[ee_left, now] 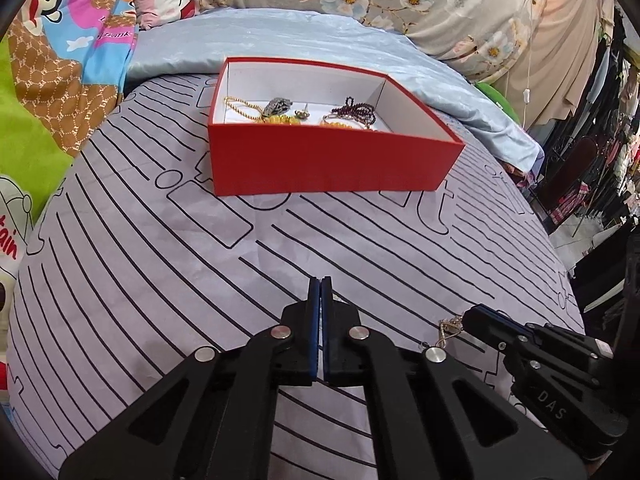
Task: Organize jewelry
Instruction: 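Carry both pendants into the red box and open both grippers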
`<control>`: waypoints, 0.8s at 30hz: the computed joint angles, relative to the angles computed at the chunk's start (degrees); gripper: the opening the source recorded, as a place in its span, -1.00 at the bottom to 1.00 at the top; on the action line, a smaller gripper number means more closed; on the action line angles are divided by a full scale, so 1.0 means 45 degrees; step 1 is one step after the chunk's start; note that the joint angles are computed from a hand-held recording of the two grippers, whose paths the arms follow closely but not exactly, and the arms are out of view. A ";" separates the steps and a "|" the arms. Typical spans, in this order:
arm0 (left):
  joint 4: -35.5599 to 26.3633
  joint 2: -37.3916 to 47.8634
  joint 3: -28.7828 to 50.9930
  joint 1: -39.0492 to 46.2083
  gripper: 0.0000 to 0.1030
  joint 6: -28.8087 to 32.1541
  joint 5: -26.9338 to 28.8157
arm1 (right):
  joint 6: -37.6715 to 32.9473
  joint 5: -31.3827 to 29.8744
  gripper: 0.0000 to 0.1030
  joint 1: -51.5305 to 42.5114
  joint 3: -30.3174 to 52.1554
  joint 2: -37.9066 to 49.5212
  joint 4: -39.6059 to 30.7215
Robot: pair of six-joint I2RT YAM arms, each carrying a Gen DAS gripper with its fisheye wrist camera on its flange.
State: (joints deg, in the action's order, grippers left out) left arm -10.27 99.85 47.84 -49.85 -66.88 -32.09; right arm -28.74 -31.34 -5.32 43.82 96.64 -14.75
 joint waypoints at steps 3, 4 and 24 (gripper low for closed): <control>-0.0252 -0.0458 -0.0035 -0.0154 -1.00 -0.0018 -0.0223 | -0.0031 -0.0164 -0.98 -0.0071 0.0026 -0.0219 -0.0166; -0.0370 -0.0652 -0.0033 -0.0214 -1.00 -0.0005 -0.0347 | -0.0047 -0.0227 -0.98 -0.0096 0.0051 -0.0285 -0.0235; -0.1956 -0.3250 0.0954 -0.0058 -1.00 0.1649 -0.1705 | 0.0383 -0.1503 -0.98 0.0136 0.1411 -0.1963 -0.1280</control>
State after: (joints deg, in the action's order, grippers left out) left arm -19.07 85.23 52.13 -50.11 -59.46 -39.77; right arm -27.02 -38.11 -4.71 50.17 87.80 -20.52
